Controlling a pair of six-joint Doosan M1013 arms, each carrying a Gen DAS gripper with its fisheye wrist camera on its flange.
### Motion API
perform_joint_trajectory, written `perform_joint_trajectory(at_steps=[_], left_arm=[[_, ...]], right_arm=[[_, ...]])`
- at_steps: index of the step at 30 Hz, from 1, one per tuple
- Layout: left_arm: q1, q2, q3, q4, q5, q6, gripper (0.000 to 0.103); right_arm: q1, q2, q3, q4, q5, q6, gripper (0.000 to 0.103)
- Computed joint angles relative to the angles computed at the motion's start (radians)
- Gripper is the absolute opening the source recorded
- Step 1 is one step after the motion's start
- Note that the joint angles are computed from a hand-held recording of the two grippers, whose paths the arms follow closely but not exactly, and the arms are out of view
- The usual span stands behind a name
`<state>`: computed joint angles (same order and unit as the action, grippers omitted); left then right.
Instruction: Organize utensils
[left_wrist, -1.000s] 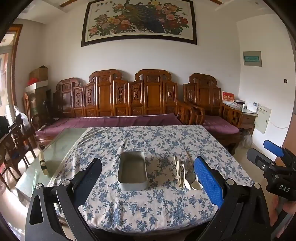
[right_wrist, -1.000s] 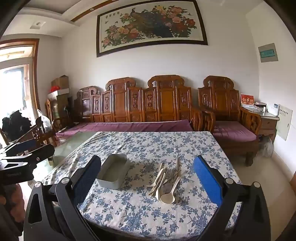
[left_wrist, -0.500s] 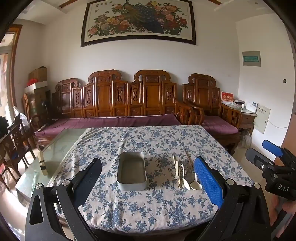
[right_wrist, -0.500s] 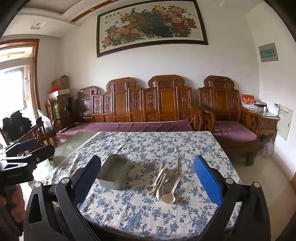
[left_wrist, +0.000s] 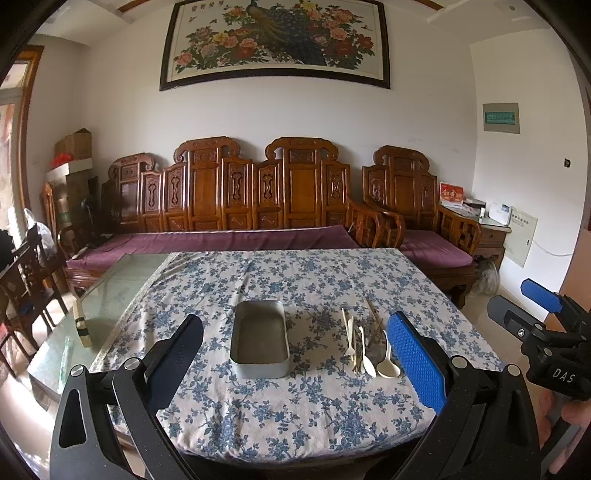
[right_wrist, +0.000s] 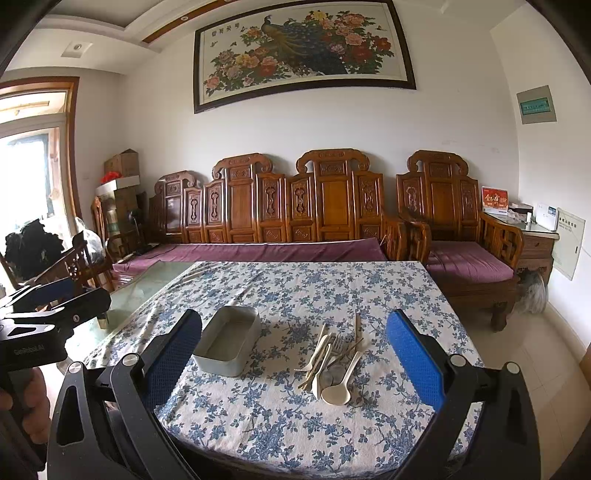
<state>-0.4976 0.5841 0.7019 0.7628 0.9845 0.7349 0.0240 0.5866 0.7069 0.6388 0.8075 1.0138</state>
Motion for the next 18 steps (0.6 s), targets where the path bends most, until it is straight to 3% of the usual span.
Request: perform_joint_trajectory(at_steps=[18], left_arm=[[0.001, -0.004, 0.005, -0.001, -0.002, -0.001, 0.097]], right_arm=[[-0.001, 0.001, -0.001, 0.001, 0.001, 0.002, 0.101]])
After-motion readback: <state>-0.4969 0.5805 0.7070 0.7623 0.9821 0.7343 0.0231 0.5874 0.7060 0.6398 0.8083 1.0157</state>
